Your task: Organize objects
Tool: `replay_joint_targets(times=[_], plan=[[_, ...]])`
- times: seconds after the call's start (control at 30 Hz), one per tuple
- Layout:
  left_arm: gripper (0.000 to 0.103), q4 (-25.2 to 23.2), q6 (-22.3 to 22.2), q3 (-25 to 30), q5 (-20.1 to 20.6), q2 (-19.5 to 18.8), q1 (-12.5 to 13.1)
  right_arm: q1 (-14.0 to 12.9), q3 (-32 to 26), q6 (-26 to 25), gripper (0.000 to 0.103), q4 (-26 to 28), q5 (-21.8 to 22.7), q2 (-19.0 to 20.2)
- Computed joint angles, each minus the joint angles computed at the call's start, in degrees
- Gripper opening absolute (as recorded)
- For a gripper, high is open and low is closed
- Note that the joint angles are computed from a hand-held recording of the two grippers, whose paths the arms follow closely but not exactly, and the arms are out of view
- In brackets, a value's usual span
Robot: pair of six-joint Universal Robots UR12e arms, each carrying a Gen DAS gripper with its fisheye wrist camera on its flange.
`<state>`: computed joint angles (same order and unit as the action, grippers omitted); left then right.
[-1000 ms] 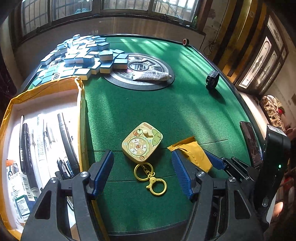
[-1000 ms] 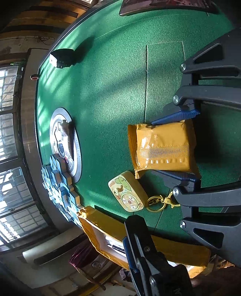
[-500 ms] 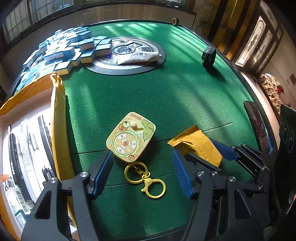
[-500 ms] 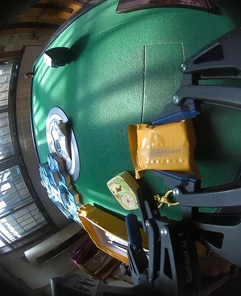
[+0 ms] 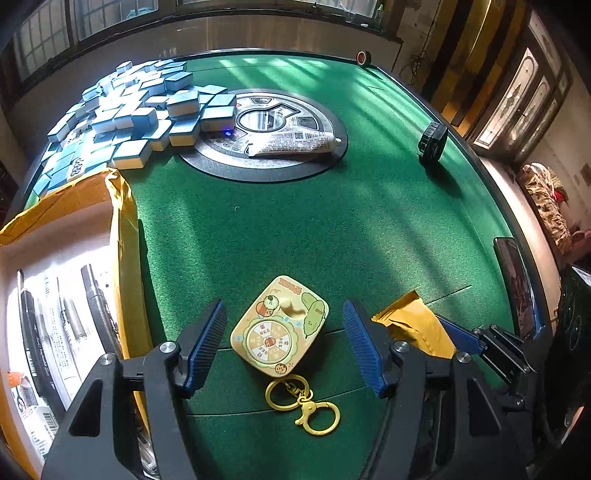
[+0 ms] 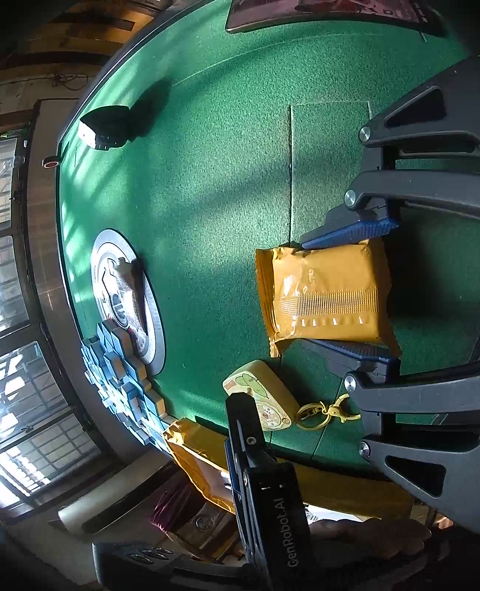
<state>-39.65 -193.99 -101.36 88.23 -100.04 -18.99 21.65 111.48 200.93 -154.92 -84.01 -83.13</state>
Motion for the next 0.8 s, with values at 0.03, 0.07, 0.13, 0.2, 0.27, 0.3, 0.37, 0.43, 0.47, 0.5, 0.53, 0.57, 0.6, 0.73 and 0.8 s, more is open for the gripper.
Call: replay_joint_targets(times=[0.03, 0.07, 0.13, 0.2, 0.27, 0.3, 0.37, 0.43, 0.47, 0.5, 0.53, 0.57, 0.6, 0.73, 0.8], plan=[[0.065, -0.8, -0.4, 0.4, -0.8, -0.4, 0.3, 0.0, 0.0, 0.0, 0.042, 0.0, 0.0, 0.0], [0.065, -1.6, -0.8, 0.5, -1.3, -0.7, 0.5, 0.0, 0.0, 0.0, 0.042, 0.0, 0.1, -0.1], [0.064, -3.4, -0.9, 0.6, -2.0, -0.7, 0.5, -0.1, 0.3, -0.1, 0.042, -0.1, 0.3, -0.3], [0.065, -2.4, 0.7, -0.2, -3.2, 0.0, 0.3, -0.2, 0.5, 0.0, 0.042, -0.3, 0.3, -0.5], [0.065, -3.1, 2.4, -0.3, -4.3, 0.5, -0.1, -0.4, 0.8, 0.1, 0.042, -0.5, 0.2, -0.6], [0.065, -3.1, 3.0, -0.3, -4.3, 0.5, -0.4, -0.5, 0.9, 0.1, 0.042, -0.6, 0.3, -0.7], [0.065, -2.8, 3.4, -0.1, -3.0, 0.3, -0.9, -0.6, 1.0, 0.3, 0.042, -0.8, 0.2, -0.8], [0.065, -2.8, 2.2, 0.5, 0.1, -0.3, -1.4, -0.6, 1.0, 0.0, 0.042, -0.5, 0.0, -0.8], [0.065, -3.0, 1.5, 0.7, 1.0, -0.6, -1.4, -0.6, 1.0, -0.2, 0.042, -0.5, 0.0, -0.9], [0.065, -3.0, 1.3, 0.9, 1.5, -0.8, -1.5, -0.5, 1.0, -0.5, 0.042, -0.5, 0.0, -0.9], [0.065, -3.2, 1.5, 1.0, 2.3, -1.0, -1.7, -0.4, 1.0, -0.9, 0.042, -0.4, -0.2, -1.0], [0.065, -3.5, 2.0, 1.2, 3.4, -1.1, -2.0, -0.3, 1.0, -1.4, 0.042, -0.1, -0.6, -1.0], [0.065, -3.5, 2.5, 1.3, 4.4, -1.2, -2.2, -0.1, 0.9, -1.9, 0.042, 0.1, -1.1, -1.0], [0.065, -3.7, 2.3, 1.1, 3.4, -1.2, -1.9, 0.6, 0.7, -2.7, 0.042, 0.4, -2.6, -1.0], [0.065, -4.8, 1.5, 1.4, 3.3, -1.5, -1.7, 0.7, 0.6, -2.4, 0.042, 0.7, -3.1, -0.9]])
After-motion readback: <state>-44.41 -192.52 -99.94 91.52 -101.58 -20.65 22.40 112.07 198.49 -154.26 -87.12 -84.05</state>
